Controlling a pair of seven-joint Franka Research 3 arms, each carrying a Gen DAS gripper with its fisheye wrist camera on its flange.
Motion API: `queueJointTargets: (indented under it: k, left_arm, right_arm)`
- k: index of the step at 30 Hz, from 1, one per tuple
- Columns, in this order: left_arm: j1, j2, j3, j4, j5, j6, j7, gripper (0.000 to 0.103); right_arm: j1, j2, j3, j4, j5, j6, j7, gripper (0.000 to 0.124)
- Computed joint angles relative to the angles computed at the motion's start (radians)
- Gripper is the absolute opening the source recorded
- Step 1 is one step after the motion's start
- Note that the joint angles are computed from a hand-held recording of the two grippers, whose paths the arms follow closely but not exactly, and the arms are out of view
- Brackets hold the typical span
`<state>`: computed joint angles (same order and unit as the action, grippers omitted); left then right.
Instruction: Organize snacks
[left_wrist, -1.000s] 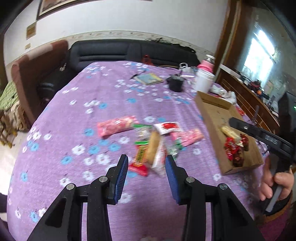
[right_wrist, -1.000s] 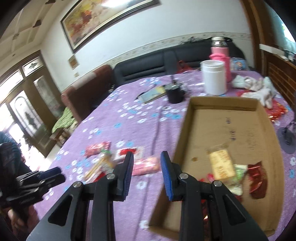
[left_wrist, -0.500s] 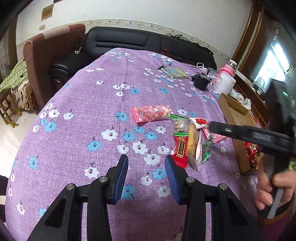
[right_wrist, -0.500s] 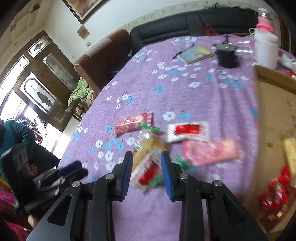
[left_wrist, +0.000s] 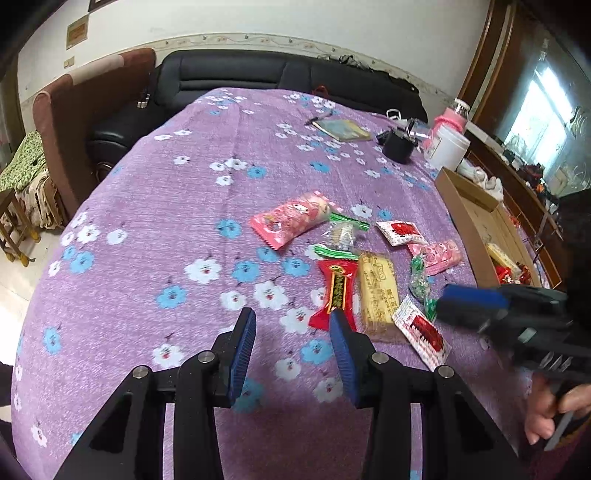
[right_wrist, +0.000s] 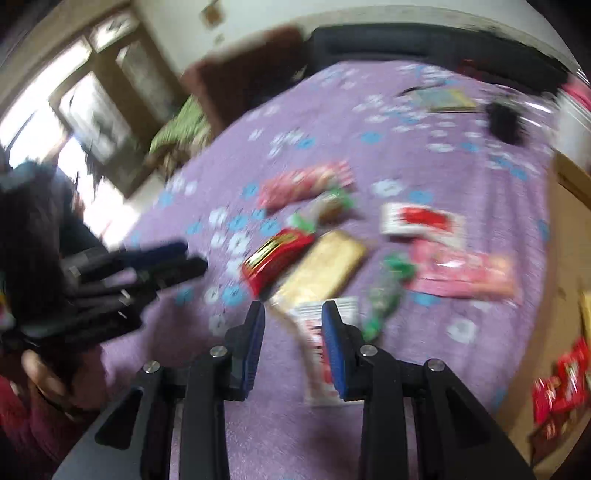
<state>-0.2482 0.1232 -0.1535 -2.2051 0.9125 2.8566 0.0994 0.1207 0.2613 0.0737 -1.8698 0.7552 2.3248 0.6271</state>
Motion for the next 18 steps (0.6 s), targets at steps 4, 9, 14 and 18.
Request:
queueJointTargets:
  k: [4, 9, 14, 18]
  left_arm:
    - [-0.005, 0.062, -0.015, 0.078, -0.093, -0.045, 0.107, 0.043]
    - [-0.048, 0.131, -0.003, 0.172, -0.115, -0.129, 0.170, 0.052]
    - [-0.086, 0.171, 0.024, 0.217, -0.073, -0.185, 0.139, 0.027]
    - [-0.103, 0.162, 0.044, 0.202, -0.007, -0.204, 0.067, 0.021]
  right_arm:
    - [-0.028, 0.019, -0.003, 0.013, 0.084, 0.033, -0.002, 0.031]
    - [-0.039, 0.051, -0.008, 0.042, 0.075, 0.013, 0.068, 0.031]
    - [-0.038, 0.072, -0.003, 0.056, 0.042, 0.036, 0.102, 0.031]
    - [-0.023, 0.066, 0.006, 0.037, 0.013, 0.075, 0.097, 0.031]
